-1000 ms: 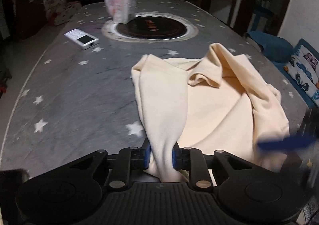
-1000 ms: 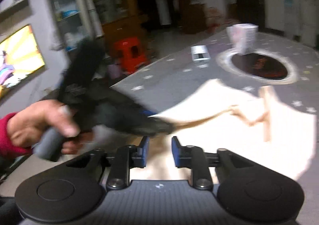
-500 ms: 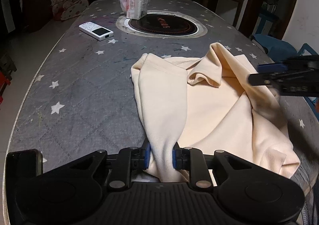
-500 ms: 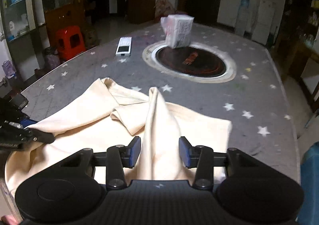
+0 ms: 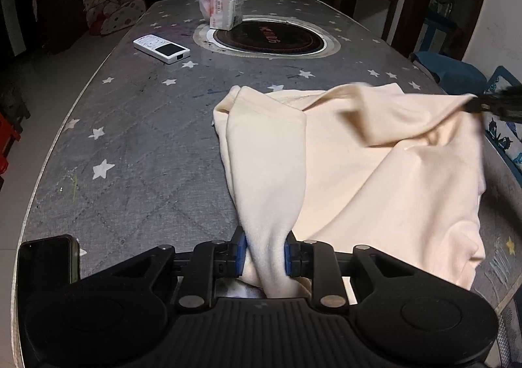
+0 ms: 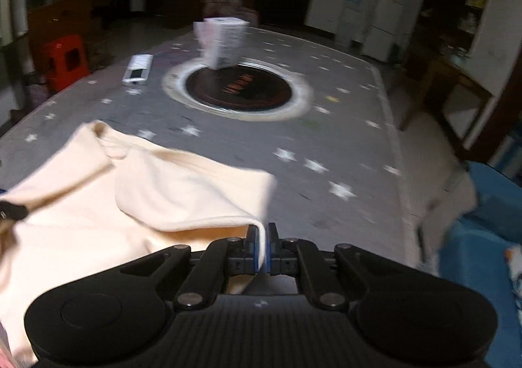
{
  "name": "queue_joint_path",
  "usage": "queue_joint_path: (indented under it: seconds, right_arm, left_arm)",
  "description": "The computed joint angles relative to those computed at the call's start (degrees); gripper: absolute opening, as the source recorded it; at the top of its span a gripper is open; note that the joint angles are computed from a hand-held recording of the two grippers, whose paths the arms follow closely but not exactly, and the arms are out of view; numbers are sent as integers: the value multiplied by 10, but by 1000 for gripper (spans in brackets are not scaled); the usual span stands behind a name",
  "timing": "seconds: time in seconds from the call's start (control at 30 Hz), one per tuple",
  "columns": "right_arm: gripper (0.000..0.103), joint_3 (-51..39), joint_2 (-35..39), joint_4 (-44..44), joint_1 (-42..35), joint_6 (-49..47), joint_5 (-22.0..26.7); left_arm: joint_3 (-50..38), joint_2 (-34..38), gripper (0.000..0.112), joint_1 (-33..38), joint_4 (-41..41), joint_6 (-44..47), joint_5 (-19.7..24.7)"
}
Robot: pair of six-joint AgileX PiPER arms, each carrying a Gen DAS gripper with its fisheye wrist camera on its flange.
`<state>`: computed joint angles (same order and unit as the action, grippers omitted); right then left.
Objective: Fold clothes
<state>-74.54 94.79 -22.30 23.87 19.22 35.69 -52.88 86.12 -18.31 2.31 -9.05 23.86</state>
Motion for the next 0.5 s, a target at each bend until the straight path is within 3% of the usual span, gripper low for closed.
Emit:
queue_joint_path:
  seconds: [0.23, 0.37, 0.5]
  right_arm:
    - [7, 97, -73, 6, -47, 17, 55]
    - [7, 136, -103, 12, -62, -12, 65]
    - [21, 120, -110, 56, -61, -65, 34]
  left_arm:
    - [6, -9, 29, 23, -59, 70, 9]
    - [1, -18, 45, 38, -86, 116, 34]
    - [-26, -19, 58, 64, -156, 192, 66]
